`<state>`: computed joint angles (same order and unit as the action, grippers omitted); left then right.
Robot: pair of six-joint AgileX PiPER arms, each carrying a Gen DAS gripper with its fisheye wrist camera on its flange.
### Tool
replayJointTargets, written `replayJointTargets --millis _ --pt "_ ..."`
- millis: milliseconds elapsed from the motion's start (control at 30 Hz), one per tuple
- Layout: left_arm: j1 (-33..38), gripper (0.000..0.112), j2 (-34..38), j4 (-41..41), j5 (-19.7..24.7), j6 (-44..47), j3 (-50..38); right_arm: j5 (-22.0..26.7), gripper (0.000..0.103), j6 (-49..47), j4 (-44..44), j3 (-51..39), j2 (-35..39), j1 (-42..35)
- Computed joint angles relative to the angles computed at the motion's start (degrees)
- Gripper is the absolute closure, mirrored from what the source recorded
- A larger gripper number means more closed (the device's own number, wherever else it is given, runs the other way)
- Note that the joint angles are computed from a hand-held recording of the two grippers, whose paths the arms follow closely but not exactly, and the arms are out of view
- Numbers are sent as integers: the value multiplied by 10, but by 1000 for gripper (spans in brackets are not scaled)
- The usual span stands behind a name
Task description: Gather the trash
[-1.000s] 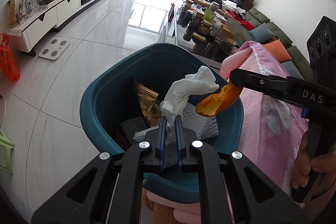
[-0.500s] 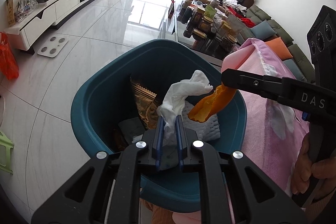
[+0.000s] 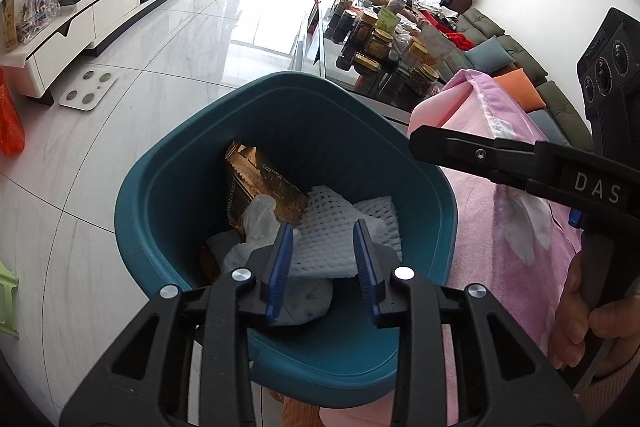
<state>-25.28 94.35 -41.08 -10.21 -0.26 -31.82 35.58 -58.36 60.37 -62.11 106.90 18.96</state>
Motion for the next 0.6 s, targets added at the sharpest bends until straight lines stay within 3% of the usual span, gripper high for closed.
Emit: replayJointTargets --millis 67,300,367,467,600 --pt "-16 74 -16 -79 -18 72 12 4 80 -25 19 12 -9 -9" --pt "-113 45 -123 -340 -122 291 70 15 55 -161 118 98 -83 -55" --pt "-159 31 -157 -409 -167 336 84 24 51 -208 148 130 -109 -75" --pt "-242 21 -192 -502 -253 396 88 18 43 -277 192 185 -158 -99" --pt "-373 15 -213 -584 -384 431 76 28 33 -366 243 256 -224 -151"
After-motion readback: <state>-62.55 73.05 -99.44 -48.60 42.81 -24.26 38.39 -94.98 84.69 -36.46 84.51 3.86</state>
